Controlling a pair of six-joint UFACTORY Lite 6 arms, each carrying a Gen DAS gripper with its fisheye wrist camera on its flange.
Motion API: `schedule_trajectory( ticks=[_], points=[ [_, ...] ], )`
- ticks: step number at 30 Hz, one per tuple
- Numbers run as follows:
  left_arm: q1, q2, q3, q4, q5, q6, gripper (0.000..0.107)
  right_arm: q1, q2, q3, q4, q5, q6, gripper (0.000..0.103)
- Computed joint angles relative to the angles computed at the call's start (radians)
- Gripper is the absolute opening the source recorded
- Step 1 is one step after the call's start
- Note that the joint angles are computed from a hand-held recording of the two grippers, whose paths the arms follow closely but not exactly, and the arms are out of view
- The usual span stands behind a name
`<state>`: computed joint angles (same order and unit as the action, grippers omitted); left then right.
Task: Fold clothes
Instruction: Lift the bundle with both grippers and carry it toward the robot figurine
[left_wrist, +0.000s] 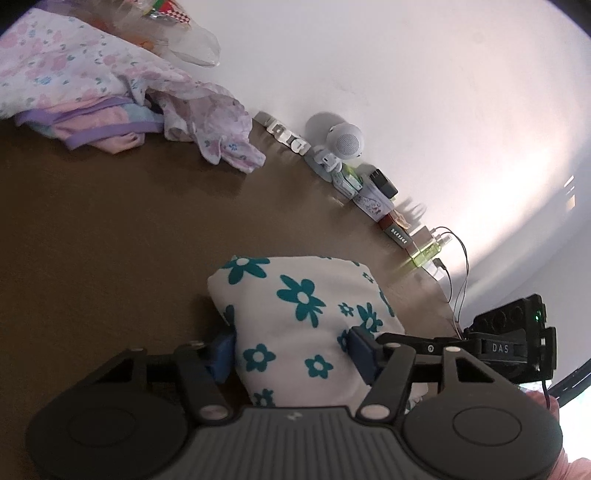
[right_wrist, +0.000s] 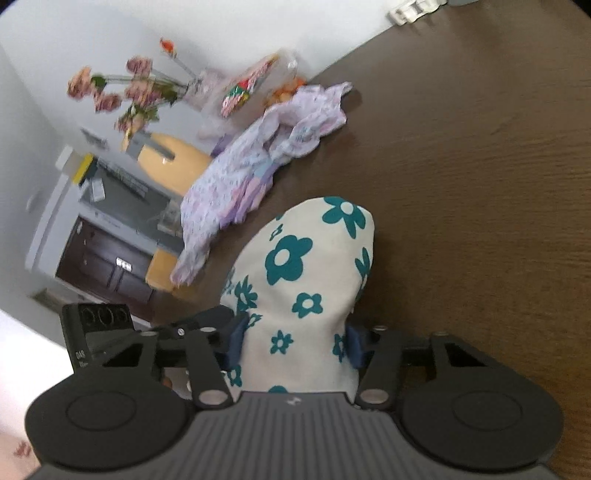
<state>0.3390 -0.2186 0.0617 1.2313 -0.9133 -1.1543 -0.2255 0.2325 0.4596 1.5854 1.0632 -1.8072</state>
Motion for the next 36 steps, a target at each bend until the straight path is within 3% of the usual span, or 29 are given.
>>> schedule_trajectory(
  ticks=[4, 10, 17, 22, 26, 30, 33, 36],
  points=[
    [-0.087, 0.112, 0.193, -0.056, 0.011, -0.016, 0.056, 0.015, -0.013, 0.060, 0.072, 0.008, 0.025, 0.045],
    [-0.305, 0.435, 0.717, -0.195, 0.139, -0.048, 0.056, 0.027, 0.054, 0.311, 0.189, -0.041, 0.115, 0.045],
    [-0.412, 0.951, 1.385, -0.198, 0.294, -0.178, 0.056, 0.050, 0.481, 0.870, 0.248, -0.135, 0.248, 0.045],
    [-0.428, 1.226, 1.720, -0.150, 0.362, -0.318, 0.056, 0.072, 0.842, 1.297, 0.245, -0.158, 0.367, 0.045],
    [-0.417, 1.317, 1.824, -0.123, 0.336, -0.383, 0.056, 0.052, 1.000, 1.532, 0.190, -0.151, 0.478, 0.045],
    [-0.428, 1.349, 1.862, -0.091, 0.379, -0.431, 0.059, 0.042, 1.071, 1.677, 0.078, -0.182, 0.594, 0.048],
    [-0.420, 1.327, 1.810, -0.154, 0.346, -0.384, 0.064, 0.045, 1.046, 1.643, 0.064, -0.197, 0.595, 0.057],
    [-0.410, 1.248, 1.689, -0.317, 0.295, -0.227, 0.074, 0.036, 0.928, 1.481, 0.126, -0.206, 0.485, 0.068]
  ],
)
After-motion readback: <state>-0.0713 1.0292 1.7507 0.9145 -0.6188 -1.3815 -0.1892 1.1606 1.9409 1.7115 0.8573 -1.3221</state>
